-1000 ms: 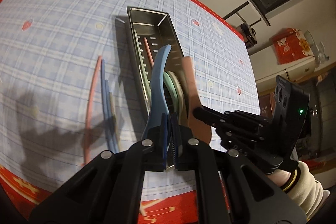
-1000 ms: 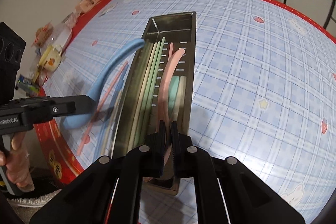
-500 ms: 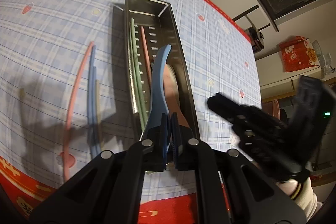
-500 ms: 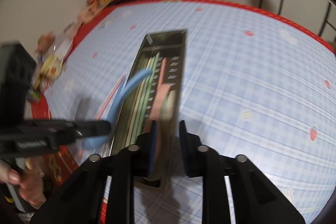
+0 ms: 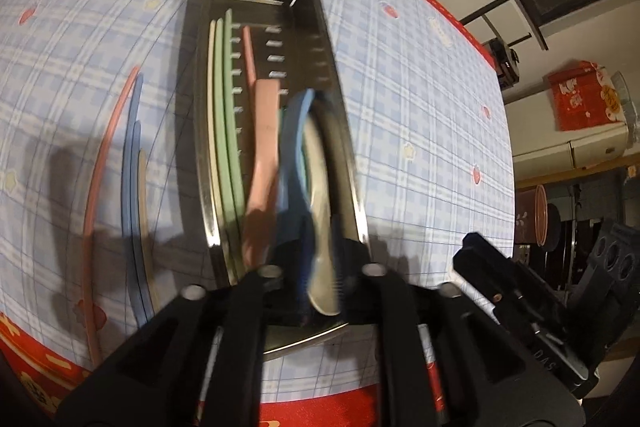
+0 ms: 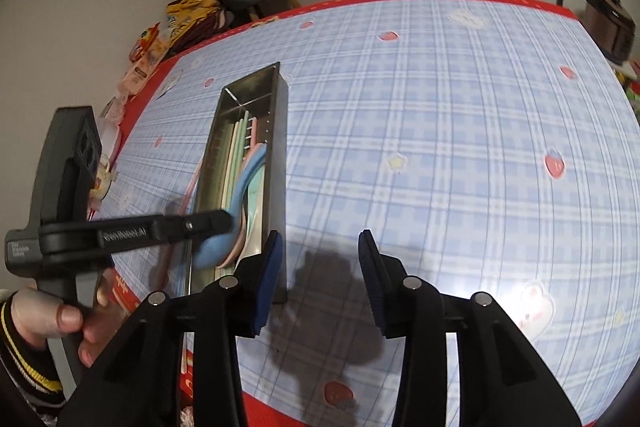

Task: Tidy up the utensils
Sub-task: 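Lower both spoons into the steel tray and open both tools, then close the right tool on a cream chopstick while the left tool moves to the pink chopstick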

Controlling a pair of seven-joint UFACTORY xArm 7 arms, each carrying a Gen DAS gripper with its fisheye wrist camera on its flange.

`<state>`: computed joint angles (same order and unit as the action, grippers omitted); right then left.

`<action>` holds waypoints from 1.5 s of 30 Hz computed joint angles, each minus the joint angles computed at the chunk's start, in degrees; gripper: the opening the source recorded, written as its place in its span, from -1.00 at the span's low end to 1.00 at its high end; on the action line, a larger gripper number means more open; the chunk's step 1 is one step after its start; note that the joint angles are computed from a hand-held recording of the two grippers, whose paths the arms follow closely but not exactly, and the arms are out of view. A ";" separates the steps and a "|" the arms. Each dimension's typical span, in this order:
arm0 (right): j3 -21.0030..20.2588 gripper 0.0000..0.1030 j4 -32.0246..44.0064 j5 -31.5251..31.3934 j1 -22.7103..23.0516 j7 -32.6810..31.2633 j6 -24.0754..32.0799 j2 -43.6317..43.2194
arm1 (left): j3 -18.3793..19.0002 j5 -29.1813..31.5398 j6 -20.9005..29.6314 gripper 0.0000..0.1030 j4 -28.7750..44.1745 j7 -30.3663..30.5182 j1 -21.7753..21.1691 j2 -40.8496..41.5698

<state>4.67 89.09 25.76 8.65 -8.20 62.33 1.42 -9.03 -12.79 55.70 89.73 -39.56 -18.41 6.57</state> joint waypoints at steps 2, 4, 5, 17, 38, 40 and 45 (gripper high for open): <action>-0.02 0.08 -0.72 0.04 0.00 0.42 -0.09 -0.73 | 0.05 0.97 -0.68 -0.24 0.13 0.84 -0.05 -0.70; 0.10 0.15 -1.31 0.01 0.24 0.61 -0.64 -1.47 | 0.30 3.31 -0.97 -0.13 0.04 1.66 -0.02 -2.04; 0.14 0.31 -1.43 0.06 0.38 0.60 -0.63 -1.68 | 0.38 3.90 -0.80 -0.04 0.22 1.81 0.06 -2.36; 2.40 0.45 -1.37 -1.19 4.64 4.42 -2.85 -2.60 | 2.29 10.18 1.83 0.53 -10.33 9.77 4.23 -15.86; 7.46 -0.69 -5.20 -13.14 13.73 21.37 -4.11 -3.94 | 7.93 -2.98 4.52 -0.15 -26.60 37.31 7.34 -27.94; 7.71 -0.76 -5.27 -14.54 14.38 22.13 -3.45 -3.47 | 8.09 -4.13 4.92 -0.19 -27.05 38.98 7.33 -27.50; 8.47 -0.80 -5.93 -18.39 16.05 23.89 -2.33 -2.27 | 8.18 -6.21 5.17 -0.20 -28.20 41.53 7.62 -26.79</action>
